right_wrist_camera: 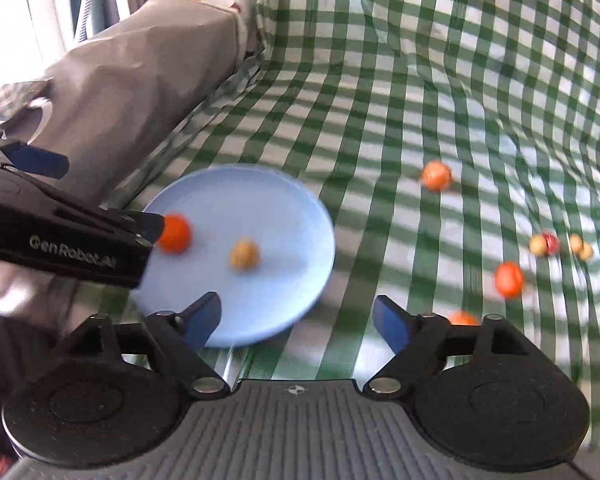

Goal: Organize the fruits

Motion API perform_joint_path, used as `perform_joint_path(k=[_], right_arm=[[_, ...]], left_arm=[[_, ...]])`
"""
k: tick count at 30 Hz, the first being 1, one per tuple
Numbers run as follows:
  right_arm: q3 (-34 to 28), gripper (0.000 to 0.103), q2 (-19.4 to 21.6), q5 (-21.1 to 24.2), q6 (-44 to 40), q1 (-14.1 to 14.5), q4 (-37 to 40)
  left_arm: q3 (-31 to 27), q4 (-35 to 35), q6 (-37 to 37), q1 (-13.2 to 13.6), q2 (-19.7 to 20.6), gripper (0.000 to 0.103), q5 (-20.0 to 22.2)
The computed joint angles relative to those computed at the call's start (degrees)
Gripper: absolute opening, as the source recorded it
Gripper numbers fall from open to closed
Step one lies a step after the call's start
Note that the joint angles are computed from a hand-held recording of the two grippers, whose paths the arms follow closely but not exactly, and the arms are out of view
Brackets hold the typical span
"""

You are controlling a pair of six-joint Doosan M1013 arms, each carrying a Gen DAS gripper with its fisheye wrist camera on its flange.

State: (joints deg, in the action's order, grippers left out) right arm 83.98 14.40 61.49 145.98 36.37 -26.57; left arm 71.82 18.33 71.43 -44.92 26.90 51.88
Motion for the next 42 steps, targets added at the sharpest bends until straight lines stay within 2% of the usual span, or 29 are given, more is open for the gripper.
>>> perform_joint_path(k=[3,6,14,18,30,42], right_arm=[[0.92,0.09,-1.65,1.72,2.31,1.96,0.8],[1.41,0.093,-2.62,2.27,5.18,3.5,-0.77],[1.74,0.095,-4.01,3.42,9.98,6.66,-8.37],[2.2,0.096,-4.69,3.43,10.98,7.96,-11.15],[2.68,0.096,-5.57,4.5,14.41,9.89,-15.09],[2.46,0.097,-5.3,5.25,14.44,9.9,-14.89]], left_arm=[[2.88,-1.0,-3.66,-0.23,-2.31,0.103,2.34],[5.29,1.07,-6.33,-0.96,-4.09,0.103,2.46],[8.8,6.01,-9.15,-2.81,-7.97,0.103,-1.36],[9.73,8.15,-10.34,-3.69,-9.02,0.103,-1.78],[11.39,10.46,-12.67,-4.4,-10.84,0.103,-2.8],[10.97,9.71,-11.53,-4.39,-10.36,0.103,-2.53]])
